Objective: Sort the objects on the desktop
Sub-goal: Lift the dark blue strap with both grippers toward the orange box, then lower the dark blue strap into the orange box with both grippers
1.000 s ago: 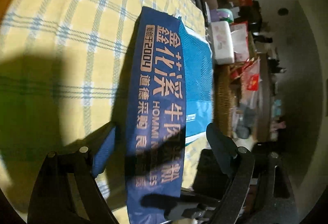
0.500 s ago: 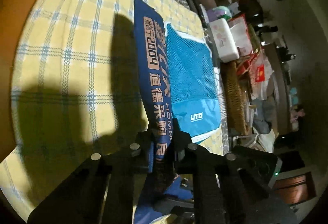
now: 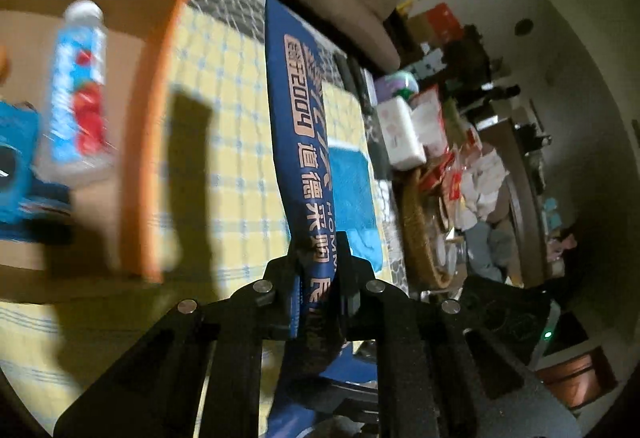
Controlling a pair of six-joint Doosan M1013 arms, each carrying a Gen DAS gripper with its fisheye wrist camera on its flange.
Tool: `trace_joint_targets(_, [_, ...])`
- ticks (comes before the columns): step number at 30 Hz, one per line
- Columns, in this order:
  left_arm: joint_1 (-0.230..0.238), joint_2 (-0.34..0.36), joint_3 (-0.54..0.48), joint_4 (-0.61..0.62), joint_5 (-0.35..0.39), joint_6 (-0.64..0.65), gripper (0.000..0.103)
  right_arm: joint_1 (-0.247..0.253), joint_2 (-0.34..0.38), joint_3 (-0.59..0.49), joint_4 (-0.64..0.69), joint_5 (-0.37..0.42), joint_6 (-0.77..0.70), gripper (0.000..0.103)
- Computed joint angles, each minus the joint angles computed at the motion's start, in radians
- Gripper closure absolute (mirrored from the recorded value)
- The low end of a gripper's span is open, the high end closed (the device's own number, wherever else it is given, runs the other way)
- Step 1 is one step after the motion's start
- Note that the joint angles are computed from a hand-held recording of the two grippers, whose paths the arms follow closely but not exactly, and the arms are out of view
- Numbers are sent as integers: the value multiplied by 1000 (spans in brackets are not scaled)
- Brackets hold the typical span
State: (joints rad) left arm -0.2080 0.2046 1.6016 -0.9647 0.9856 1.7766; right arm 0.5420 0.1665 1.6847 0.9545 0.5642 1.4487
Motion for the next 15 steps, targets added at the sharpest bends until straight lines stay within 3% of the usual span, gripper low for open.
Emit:
trace_joint_targets(9, [159, -29, 4, -16, -15, -22, 90, 58, 164, -266, -121, 117, 77, 74])
trace_joint_targets(15, [227, -17, 21, -32, -60, -50, 90, 89, 286, -445, -208, 212, 160, 74])
